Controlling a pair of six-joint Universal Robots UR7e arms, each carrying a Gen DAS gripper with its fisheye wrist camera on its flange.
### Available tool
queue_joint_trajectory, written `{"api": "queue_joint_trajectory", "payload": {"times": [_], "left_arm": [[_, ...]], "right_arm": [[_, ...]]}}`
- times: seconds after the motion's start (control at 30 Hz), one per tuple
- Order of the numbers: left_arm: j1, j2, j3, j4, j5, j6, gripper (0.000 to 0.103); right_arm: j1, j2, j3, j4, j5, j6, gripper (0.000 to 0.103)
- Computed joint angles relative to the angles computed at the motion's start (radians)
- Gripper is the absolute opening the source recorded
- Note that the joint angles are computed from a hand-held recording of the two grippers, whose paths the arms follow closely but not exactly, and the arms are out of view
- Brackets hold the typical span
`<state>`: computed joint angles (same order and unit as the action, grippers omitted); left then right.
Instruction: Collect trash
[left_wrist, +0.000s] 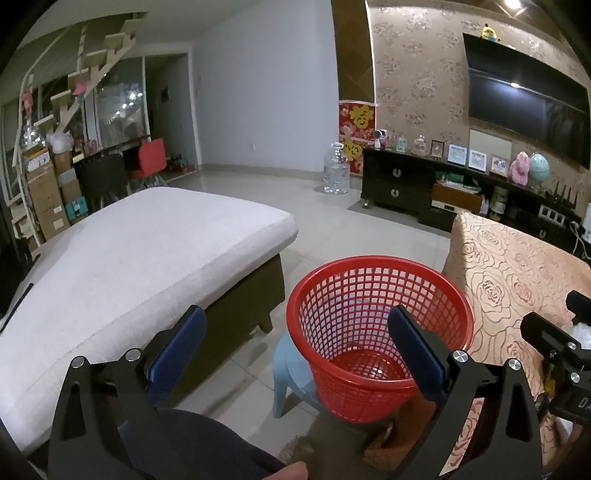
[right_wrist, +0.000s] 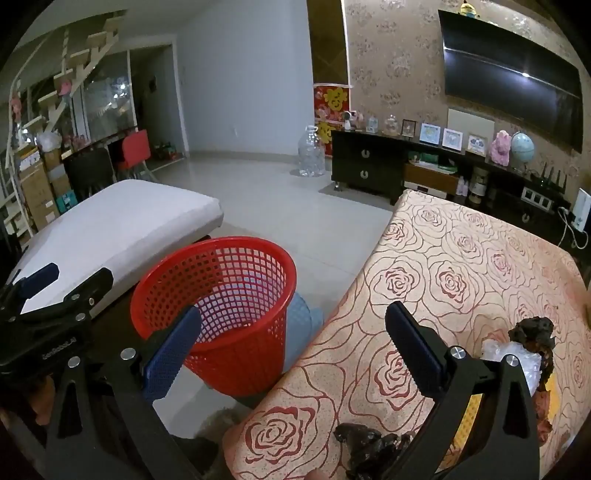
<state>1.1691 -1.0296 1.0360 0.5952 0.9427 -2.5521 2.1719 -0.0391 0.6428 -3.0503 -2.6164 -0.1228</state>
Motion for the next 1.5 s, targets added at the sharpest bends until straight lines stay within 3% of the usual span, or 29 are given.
{"api": "queue_joint_trajectory", "payload": {"times": [1.5], "left_arm": [[0.004, -0.012, 0.012, -0.010, -0.002, 0.012, 0.095]], "right_arm": [[-0.001, -0.022, 0.045, 0.000, 0.024, 0.018, 0.097]]}}
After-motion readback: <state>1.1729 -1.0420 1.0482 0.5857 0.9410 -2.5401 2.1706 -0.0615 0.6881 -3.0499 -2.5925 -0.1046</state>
